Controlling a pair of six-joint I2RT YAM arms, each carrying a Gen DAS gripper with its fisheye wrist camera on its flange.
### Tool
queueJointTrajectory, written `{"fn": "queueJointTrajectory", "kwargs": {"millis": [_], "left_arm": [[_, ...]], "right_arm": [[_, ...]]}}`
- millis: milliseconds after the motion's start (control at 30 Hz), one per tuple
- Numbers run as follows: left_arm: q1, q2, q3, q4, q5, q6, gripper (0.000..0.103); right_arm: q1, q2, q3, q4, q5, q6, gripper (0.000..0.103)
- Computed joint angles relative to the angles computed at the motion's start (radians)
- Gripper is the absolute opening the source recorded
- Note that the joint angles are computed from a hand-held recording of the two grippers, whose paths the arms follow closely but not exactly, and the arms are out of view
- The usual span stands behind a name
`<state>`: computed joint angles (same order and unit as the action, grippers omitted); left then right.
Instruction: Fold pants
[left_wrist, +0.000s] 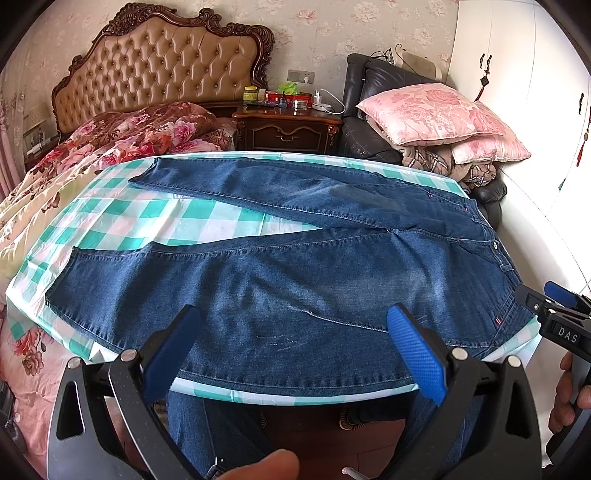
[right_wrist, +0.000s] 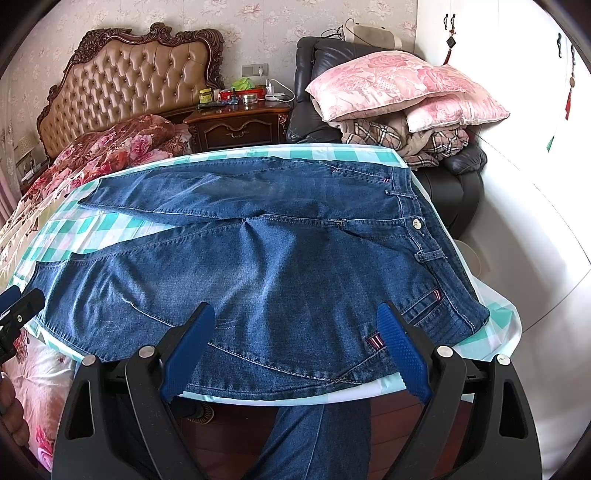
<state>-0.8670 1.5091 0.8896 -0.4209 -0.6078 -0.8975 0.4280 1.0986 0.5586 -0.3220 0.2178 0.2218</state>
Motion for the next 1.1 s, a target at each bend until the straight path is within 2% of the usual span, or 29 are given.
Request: {"fn": "queueJointTrajectory", "kwargs": {"millis": [900, 1033, 1100], "left_arm": [[0.009, 0.021, -0.009, 0.026, 0.019, 0.000, 0.101], [0.034, 0.043, -0.013, 0.051, 0.054, 0.011, 0.101], [0.053, 0.056, -0.014, 0.063, 0.077, 0.022, 0.101]], "right_arm": [[-0.018, 0.036, -0.022, 0.038, -0.016, -0.004, 0.086], [-0.069, 0.090, -0.010, 0.062, -0.073, -0.023, 0.086], [-0.179, 0.148, 0.026, 0.080, -0.212, -0.055, 0.086]]}}
